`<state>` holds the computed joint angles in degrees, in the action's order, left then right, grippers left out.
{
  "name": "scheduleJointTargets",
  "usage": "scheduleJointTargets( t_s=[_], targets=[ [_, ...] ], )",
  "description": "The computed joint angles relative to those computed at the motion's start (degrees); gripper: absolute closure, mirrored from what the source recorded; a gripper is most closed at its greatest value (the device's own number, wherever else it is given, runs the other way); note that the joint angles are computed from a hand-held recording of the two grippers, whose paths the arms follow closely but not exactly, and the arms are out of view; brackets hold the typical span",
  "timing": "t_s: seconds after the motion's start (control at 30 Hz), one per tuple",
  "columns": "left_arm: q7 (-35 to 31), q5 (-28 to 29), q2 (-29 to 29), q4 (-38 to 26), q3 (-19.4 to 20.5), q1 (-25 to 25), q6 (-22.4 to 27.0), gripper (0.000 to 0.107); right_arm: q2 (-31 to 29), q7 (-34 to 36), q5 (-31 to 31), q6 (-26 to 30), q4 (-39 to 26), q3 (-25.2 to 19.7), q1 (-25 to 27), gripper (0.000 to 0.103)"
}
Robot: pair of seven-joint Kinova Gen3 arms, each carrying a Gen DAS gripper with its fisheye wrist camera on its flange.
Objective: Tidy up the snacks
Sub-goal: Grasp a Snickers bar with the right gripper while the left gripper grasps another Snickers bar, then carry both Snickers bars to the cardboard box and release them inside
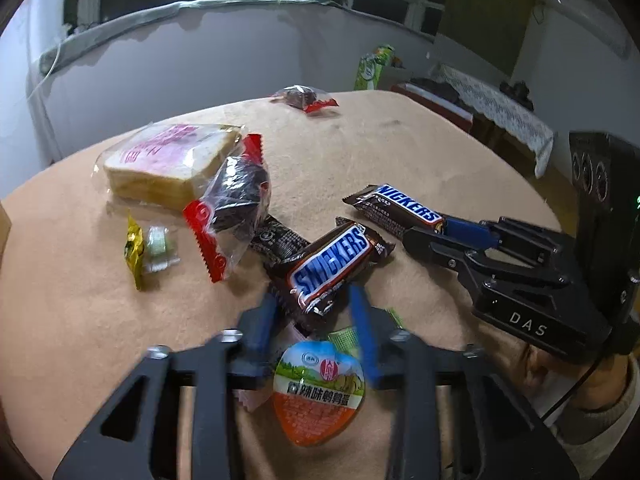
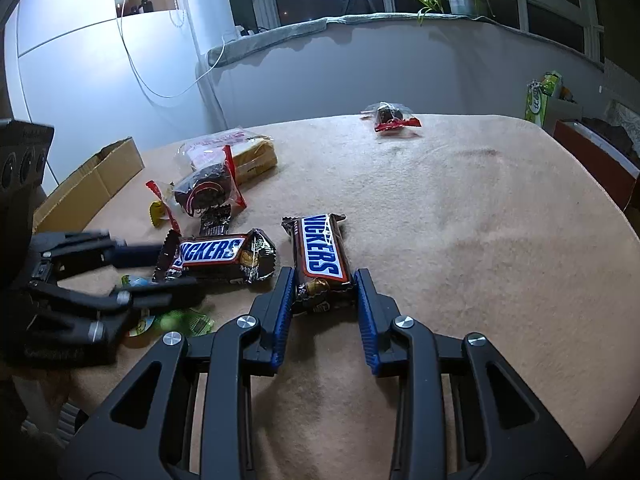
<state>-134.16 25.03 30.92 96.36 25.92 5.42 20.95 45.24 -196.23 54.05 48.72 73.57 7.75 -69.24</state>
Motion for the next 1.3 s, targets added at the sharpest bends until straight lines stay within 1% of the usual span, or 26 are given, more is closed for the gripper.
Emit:
scheduleJointTargets(
  t_s=[0.03,0.07,0.13,0.17,0.23,0.27,0.3,0.33,0.37,0.4,0.43,0.53,0.57,0.63,0.77,0.87,1.07,1.17,1.27,1.3],
  targets=[
    [0.39,-0.78,-0.36,0.02,-0.99,1.29,-0.84,0.032,-0.02,-0.05,0.01,-0.03,0.04,-0.02,0.01,0.072],
    [0.69,-1.32,-0.76,0.39,-1.48,2.05,-2.02,0.027,-0.03,0.06,0.00,0.00,0.02,-0.06,0.04,0.072],
    [0.94,-2.98,-1.13,0.56,-1.79,3.18,-3.84,0.026,-0.03,-0.06,0.04,-0.11,0.03,-0.05,0.07,0.072],
    [0.10,-3.55,-0.88,0.38,-0.53,2.62,-4.36,0.026,0.00,-0.16,0.10,-0.14,0.05,-0.01,0.03,0.072],
    [-3.17,-3.68,0.17,0.32,3.72,-0.24,-5.21,0.027,-0.03,-0.26,0.14,-0.28,0.12,-0.02,0.07,0.072],
    [-4.27,-4.34,0.59,-0.21,4.59,-0.47,-4.80,0.030,-0.07,-0.36,0.19,-0.45,0.21,-0.01,0.10,0.072],
    [-4.44,-5.10,0.89,-0.90,4.40,0.00,-4.11,0.048,-0.12,-0.45,0.22,-0.59,0.28,-0.01,0.12,0.072],
    [-3.68,-6.07,1.16,-1.94,3.15,1.24,-2.68,0.065,-0.24,-0.71,0.35,-0.85,0.61,0.06,0.11,0.072],
    [-2.50,-6.49,1.18,-2.94,0.83,3.25,-1.39,0.070,-0.34,-0.83,0.41,-1.03,0.81,0.06,0.14,0.072],
    [-1.62,-6.68,1.29,-3.33,-0.53,4.36,-0.86,0.073,-0.39,-0.90,0.47,-1.08,0.90,0.05,0.12,0.072],
    [-1.25,-6.79,1.41,-3.63,-1.06,4.78,-0.36,0.073,-0.44,-1.16,0.62,-1.25,1.12,0.11,0.07,0.072],
    [-1.99,-6.72,1.76,-3.81,-0.88,4.37,0.43,0.073,-0.52,-1.43,0.86,-1.40,1.40,0.08,0.10,0.072],
    [-2.01,-7.11,1.76,-4.15,-1.44,4.86,0.99,0.073,-0.52,-1.58,0.95,-1.38,1.44,0.11,0.05,0.072],
    [-2.15,-7.13,1.37,-3.67,-1.84,5.19,0.36,0.075,-0.61,-3.01,1.65,-1.71,2.10,0.53,-0.36,0.072],
    [-3.34,-3.94,1.89,-4.02,0.87,1.74,1.52,0.081,-0.90,-5.63,2.93,-2.19,3.03,0.76,-0.76,0.072],
    [-5.31,-0.36,1.59,-2.88,3.64,-1.44,0.47,0.081,-1.46,-8.52,4.85,-2.52,4.22,1.22,-1.40,0.072],
    [-11.84,8.40,-0.06,0.86,11.53,-10.19,-1.72,0.081,-2.40,-12.82,8.42,-0.53,5.11,0.88,-2.25,0.072],
    [-15.06,12.45,-1.04,2.54,14.74,-14.11,-2.92,0.081,-2.67,-12.76,9.53,1.65,4.34,-0.08,-2.28,0.072],
    [-18.16,17.08,-2.24,4.50,18.16,-19.19,-4.58,0.081,-2.65,-11.70,10.10,3.46,3.09,-1.04,-2.16,0.072],
    [-18.82,18.14,-2.48,4.75,18.63,-20.20,-4.84,0.081,-2.64,-11.51,10.29,3.91,2.74,-1.23,-2.16,0.072]
  ],
)
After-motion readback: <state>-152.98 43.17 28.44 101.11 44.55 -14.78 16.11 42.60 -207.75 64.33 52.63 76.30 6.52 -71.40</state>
